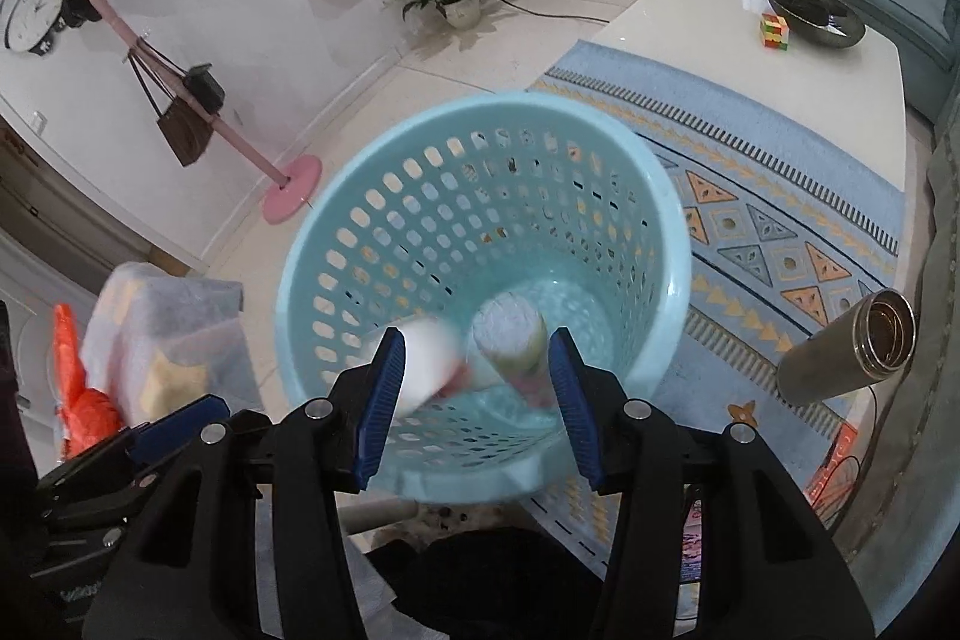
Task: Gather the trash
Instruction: 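Move both tools back over the table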
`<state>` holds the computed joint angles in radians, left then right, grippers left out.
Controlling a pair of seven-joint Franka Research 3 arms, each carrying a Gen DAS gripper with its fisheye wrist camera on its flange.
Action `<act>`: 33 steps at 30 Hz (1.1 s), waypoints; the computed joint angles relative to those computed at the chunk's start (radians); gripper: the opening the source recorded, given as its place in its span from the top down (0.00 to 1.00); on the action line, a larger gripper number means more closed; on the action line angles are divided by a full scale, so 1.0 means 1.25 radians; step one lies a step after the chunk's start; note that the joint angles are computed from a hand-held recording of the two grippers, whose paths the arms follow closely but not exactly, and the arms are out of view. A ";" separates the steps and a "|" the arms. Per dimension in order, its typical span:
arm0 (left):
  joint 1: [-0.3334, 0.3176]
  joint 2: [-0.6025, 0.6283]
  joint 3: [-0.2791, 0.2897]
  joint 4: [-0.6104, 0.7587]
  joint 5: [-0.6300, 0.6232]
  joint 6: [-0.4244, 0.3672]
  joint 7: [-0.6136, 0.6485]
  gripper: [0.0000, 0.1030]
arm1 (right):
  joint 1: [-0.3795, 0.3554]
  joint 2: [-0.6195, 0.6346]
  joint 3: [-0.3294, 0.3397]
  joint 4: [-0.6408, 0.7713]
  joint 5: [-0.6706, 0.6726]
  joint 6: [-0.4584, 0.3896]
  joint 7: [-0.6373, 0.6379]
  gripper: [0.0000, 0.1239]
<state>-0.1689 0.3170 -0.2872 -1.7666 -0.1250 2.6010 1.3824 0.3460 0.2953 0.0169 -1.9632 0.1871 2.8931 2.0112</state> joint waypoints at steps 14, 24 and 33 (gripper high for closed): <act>-0.015 -0.325 0.055 -0.321 -0.075 0.207 -0.007 0.32 | 0.085 -0.144 -0.011 -0.106 -0.179 0.113 0.041 0.63; 0.096 -0.656 0.079 -0.590 0.106 0.265 -0.258 0.20 | 0.114 -0.194 0.083 -0.111 -0.256 0.171 -0.017 0.63; 0.265 -0.922 0.091 -0.754 0.262 0.166 -0.421 0.10 | 0.174 -0.127 0.145 -0.046 -0.144 0.132 -0.192 0.50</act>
